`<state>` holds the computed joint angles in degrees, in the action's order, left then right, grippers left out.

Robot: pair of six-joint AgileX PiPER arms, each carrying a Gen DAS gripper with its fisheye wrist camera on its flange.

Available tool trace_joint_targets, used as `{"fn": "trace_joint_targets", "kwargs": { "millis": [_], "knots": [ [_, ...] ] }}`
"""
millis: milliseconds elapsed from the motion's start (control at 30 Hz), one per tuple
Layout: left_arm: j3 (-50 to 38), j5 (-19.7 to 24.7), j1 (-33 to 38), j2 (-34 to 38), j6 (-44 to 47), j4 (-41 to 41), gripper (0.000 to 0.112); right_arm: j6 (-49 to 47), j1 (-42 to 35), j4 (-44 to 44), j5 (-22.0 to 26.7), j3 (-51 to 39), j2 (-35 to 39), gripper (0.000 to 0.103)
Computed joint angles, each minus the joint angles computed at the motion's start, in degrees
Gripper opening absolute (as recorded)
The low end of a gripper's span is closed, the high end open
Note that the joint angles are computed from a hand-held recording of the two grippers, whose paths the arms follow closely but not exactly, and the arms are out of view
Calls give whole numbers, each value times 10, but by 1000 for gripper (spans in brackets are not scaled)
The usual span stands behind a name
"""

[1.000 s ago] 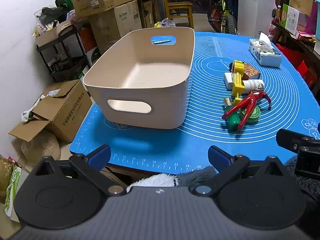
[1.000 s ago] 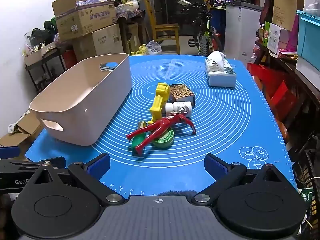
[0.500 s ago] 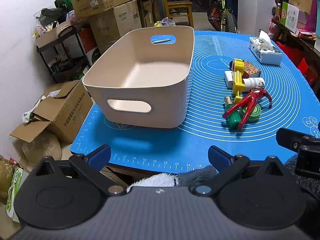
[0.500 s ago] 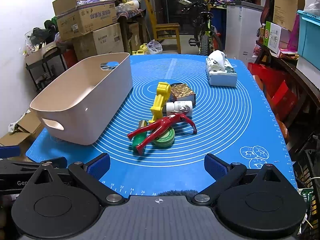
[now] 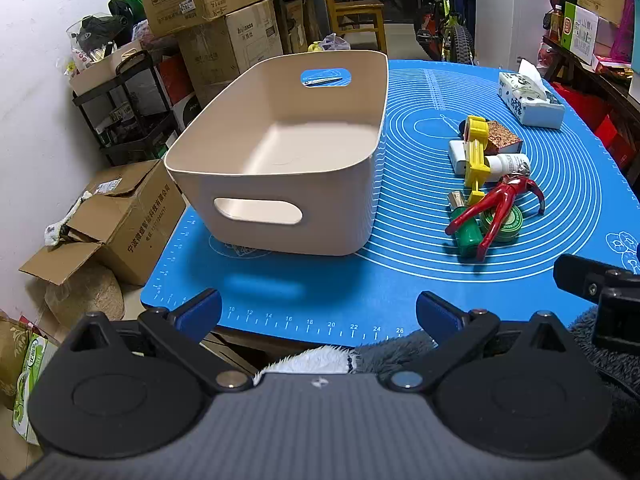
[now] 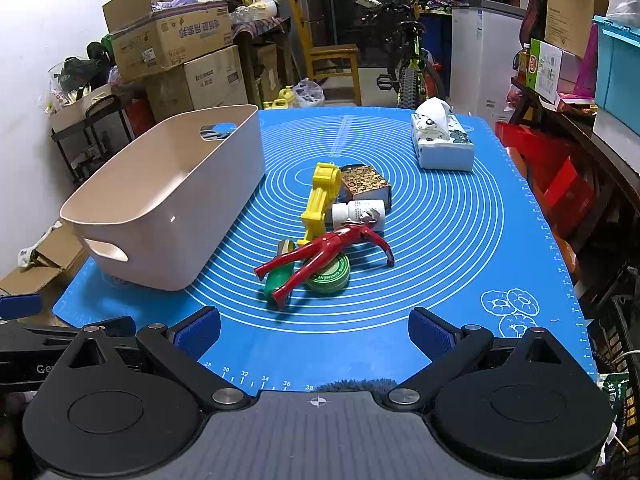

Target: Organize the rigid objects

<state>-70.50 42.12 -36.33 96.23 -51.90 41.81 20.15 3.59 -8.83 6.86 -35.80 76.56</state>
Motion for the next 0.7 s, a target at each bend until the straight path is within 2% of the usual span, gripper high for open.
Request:
{"fn": "trace_joint_targets", "kwargs": {
  "millis": [167,700],
  "knots": [
    [0,1,0,1,0,0,103,25,2,-27,1,-2,4,100],
    [-3,5,0,2,7,0,103,30,3,-30,0,-2,5,100]
  ]
}}
